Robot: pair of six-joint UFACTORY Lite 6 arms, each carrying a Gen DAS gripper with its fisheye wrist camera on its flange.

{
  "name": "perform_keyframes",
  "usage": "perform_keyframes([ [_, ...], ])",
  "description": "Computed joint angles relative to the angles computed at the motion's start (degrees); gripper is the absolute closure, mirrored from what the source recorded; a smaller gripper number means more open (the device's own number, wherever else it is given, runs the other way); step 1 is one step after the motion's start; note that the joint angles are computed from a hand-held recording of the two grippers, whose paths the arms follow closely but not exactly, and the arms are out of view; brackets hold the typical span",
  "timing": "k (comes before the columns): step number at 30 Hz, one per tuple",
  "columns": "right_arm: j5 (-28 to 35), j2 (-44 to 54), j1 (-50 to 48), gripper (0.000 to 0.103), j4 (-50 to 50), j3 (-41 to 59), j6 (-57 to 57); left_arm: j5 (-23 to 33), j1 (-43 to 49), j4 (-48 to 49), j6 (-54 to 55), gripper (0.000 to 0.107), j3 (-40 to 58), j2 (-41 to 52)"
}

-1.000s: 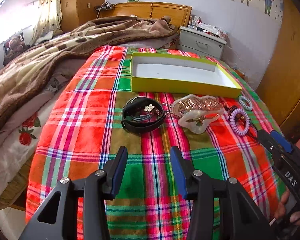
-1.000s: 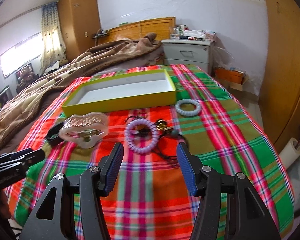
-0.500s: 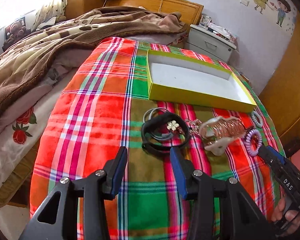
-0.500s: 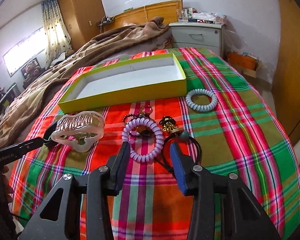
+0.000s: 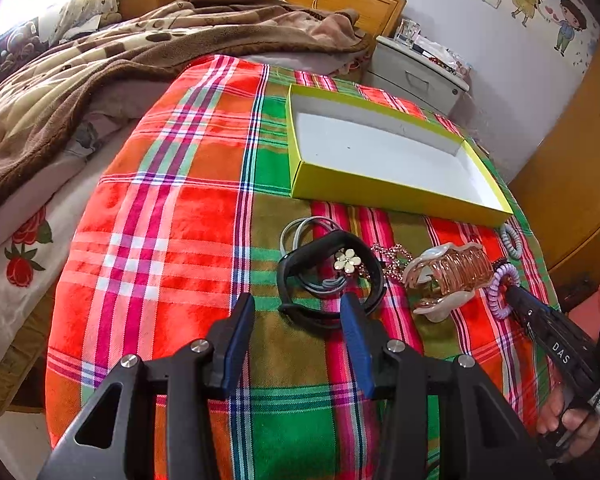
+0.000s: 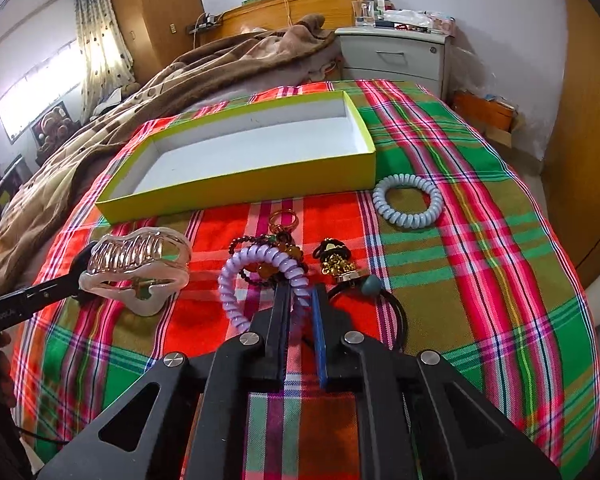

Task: Organize jewelry
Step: 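Grasp the black band with the left tool while the right tool lifts the lavender hair tie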

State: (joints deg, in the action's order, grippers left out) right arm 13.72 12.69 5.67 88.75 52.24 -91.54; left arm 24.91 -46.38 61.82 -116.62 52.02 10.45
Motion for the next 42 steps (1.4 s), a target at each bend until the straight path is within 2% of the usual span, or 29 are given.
perform_keyframes([
  [7, 2.3, -2.5, -1.9, 0.093, 4.7, -1.1, -4.0, 0.2, 1.8, -1.4, 3.9, 0.061, 0.5, -0.4],
  [12, 3.8, -3.9, -2.9, 0.093, 3.8, -0.7, -2.2, 1.3, 4.1, -10.0, 19.5, 0.061, 4.8, 2.2],
  [15, 3.9, -3.9, -2.7, 0.093, 3.2, -0.2, -1.2, 1.0, 5.1, -9.4, 22.7, 0.061, 6.3, 3.4],
  [23, 4.3, -2.5, -3.2, 0.093, 0.6, 1.5, 1.7, -1.3, 7.2, -17.6, 35.6, 0.061, 10.1, 6.9],
  [29, 4.2, -1.9, -3.2, 0.093, 1.6, 1.8, 1.0, -1.5, 7.5, -19.6, 40.5, 0.077, 12.3, 8.7],
  [33, 4.3, -1.4, -3.4, 0.093, 0.6, 2.5, 2.3, -1.1, 7.6, -21.1, 43.4, 0.079, 13.0, 8.9],
  [35, 4.6, -1.4, -3.5, 0.093, 0.4, 2.6, 2.5, -1.7, 8.0, -22.0, 44.1, 0.084, 12.5, 8.5],
  [42, 4.7, -2.3, -3.7, 0.093, -0.6, 2.6, 3.6, -2.7, 7.1, -19.7, 39.5, 0.093, 10.2, 6.0],
])
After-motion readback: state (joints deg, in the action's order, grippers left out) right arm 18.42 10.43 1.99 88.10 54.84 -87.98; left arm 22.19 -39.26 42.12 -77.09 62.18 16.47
